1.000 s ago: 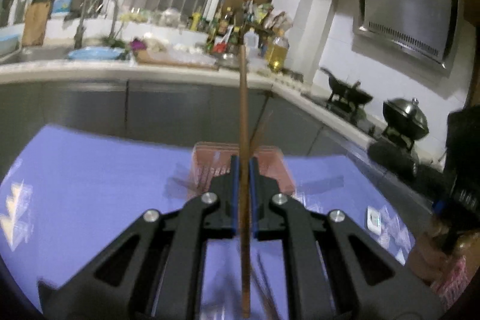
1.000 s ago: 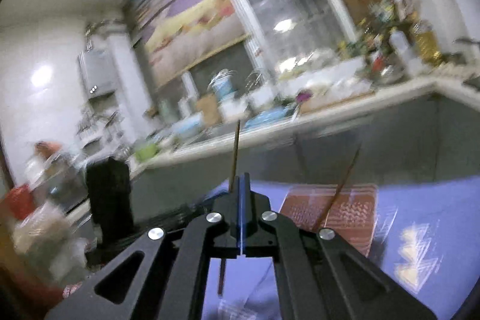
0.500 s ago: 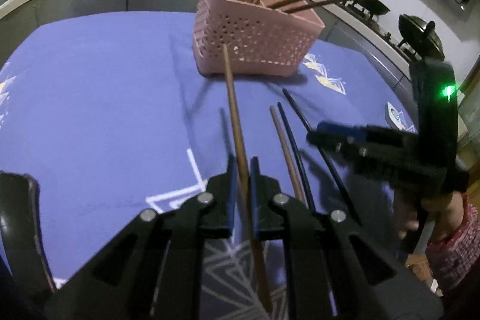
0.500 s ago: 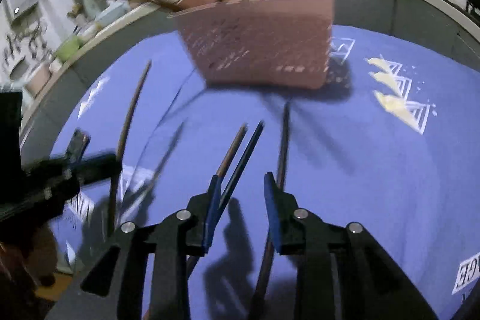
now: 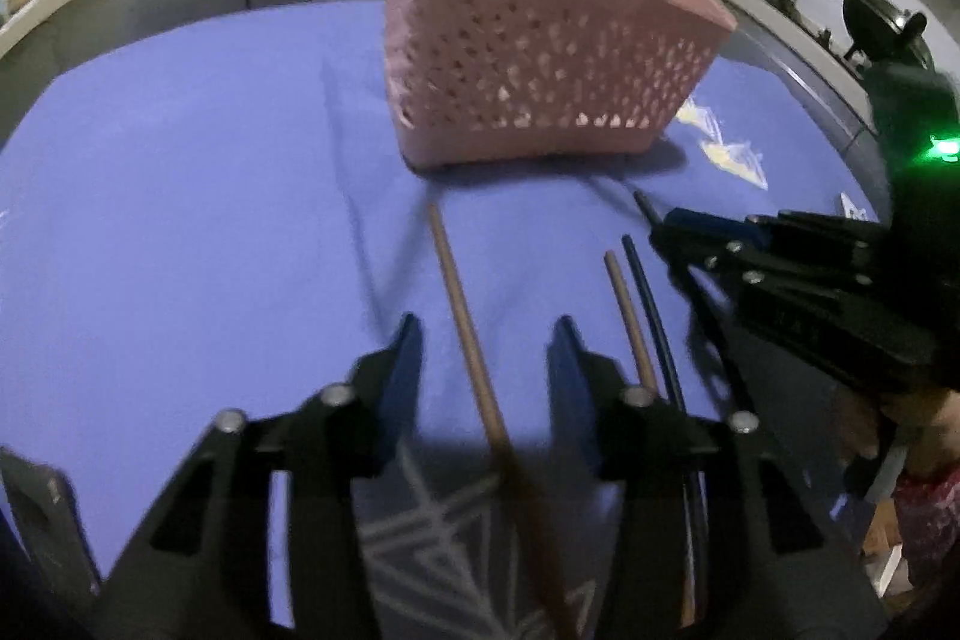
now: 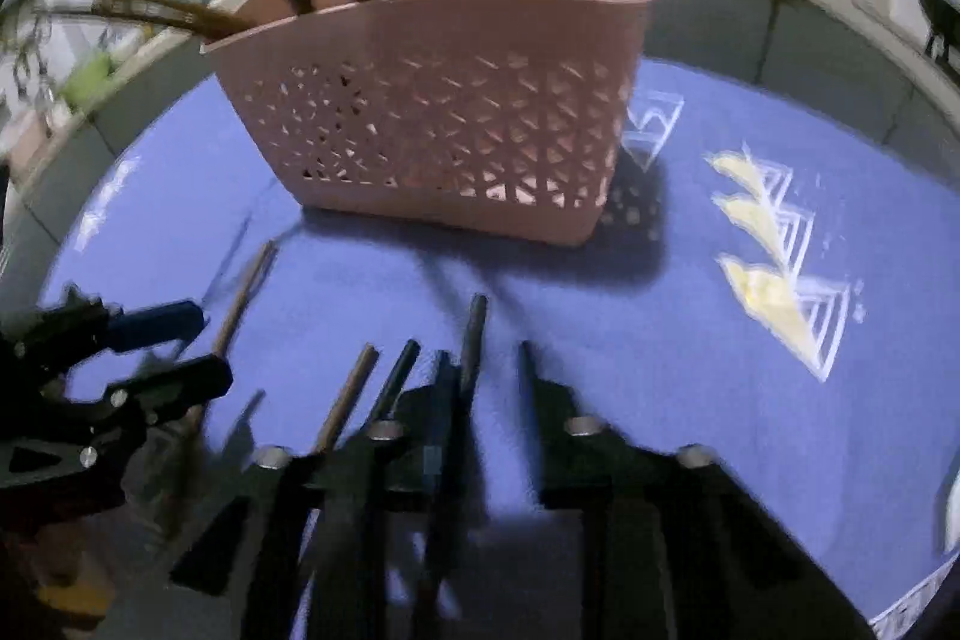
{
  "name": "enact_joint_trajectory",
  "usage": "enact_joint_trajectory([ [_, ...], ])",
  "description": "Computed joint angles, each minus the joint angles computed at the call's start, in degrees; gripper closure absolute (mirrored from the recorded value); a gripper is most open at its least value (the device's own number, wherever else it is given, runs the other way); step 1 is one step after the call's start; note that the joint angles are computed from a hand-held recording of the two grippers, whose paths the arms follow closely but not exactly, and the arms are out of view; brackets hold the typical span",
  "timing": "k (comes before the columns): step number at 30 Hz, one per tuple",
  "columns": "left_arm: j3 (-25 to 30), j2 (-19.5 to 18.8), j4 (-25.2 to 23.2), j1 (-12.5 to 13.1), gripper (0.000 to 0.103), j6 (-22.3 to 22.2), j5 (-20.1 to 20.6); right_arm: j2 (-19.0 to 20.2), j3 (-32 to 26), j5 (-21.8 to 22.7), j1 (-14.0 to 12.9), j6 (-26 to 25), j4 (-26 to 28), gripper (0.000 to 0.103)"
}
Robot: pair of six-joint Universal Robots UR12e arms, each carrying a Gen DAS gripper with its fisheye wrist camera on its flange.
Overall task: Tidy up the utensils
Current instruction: 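Return to the remaining chopsticks and grasp one with each tool, then lower both chopsticks into the pink basket and open both tools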
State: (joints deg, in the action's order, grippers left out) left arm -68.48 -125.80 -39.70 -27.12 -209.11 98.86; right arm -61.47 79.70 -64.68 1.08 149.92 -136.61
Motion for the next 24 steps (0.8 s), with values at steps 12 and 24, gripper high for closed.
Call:
enact_joint_trajectory([
  [12,-7.04,5.92,17.47,-2.07,0.099,4.33,0.14,-9.49,9.68,23.87,-6.67,-1.80,-5.61,0.098],
  [24,-0.74,6.61,29.10,-2.55,0.099,10.89,5.54,-7.79,3.03,35.34,-6.94,20.55,-30.71,0.098],
])
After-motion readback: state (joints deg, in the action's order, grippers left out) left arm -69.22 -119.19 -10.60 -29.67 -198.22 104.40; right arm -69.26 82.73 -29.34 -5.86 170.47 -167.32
